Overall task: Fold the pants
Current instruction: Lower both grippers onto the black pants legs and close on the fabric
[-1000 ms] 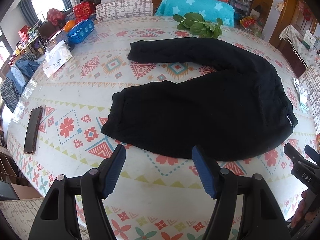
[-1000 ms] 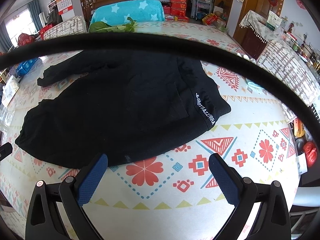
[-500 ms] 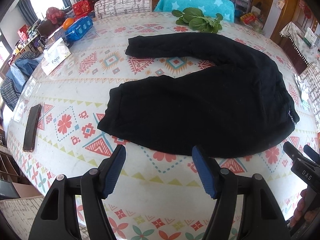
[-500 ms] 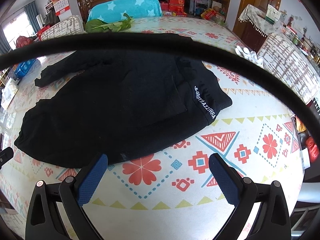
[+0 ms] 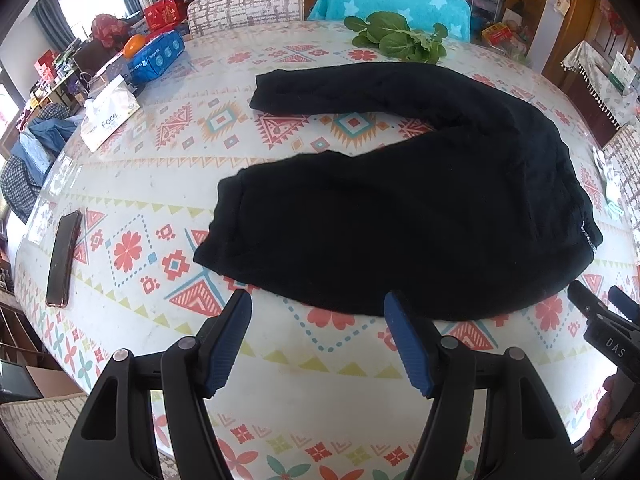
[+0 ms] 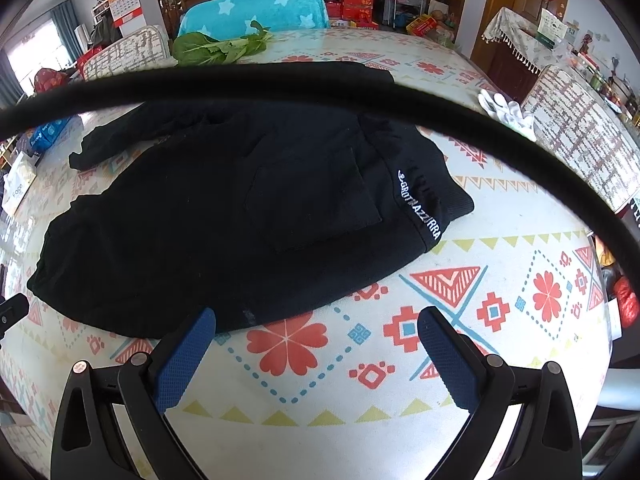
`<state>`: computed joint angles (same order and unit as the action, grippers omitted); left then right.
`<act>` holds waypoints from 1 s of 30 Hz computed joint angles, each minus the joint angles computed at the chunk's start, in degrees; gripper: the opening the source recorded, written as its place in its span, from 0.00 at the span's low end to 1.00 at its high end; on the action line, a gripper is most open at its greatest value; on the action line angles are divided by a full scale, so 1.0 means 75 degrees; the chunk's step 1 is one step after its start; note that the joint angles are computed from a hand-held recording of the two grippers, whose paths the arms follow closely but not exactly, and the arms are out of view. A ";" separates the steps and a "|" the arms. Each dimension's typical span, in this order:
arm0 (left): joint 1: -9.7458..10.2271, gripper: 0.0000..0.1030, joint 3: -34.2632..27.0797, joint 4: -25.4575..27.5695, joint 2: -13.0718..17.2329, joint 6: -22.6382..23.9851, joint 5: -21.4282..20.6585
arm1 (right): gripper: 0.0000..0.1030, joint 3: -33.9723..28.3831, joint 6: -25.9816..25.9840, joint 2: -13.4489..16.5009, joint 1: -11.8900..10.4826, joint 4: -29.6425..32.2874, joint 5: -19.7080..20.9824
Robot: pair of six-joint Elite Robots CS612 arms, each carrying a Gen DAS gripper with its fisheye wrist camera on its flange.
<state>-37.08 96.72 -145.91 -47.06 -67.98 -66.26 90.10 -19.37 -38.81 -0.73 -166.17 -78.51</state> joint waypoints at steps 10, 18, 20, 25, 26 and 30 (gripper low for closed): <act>0.0379 0.67 -0.0209 0.0004 -0.0055 0.0401 0.0841 | 1.00 -0.0802 0.0436 0.0112 0.0011 -0.0181 0.0116; 0.1089 0.67 -0.0665 -0.0467 0.0274 0.1118 0.0800 | 1.00 -0.2091 0.0767 0.0518 0.0076 0.0308 0.0014; 0.1307 0.69 -0.0747 -0.0753 0.0375 0.1236 0.0549 | 1.00 -0.2567 0.0819 0.0731 0.0102 0.0520 -0.0076; 0.1949 0.71 -0.1250 -0.0988 0.0819 0.1356 -0.0223 | 1.00 -0.3886 0.0789 0.1413 0.0167 0.1283 -0.0094; 0.2094 0.71 -0.1387 -0.1022 0.0946 0.1358 -0.0384 | 1.00 -0.4157 0.0808 0.1560 0.0176 0.1488 -0.0067; 0.2431 0.71 -0.1775 -0.1180 0.1336 0.1417 -0.0856 | 1.00 -0.5486 0.0911 0.2250 0.0185 0.2775 0.0266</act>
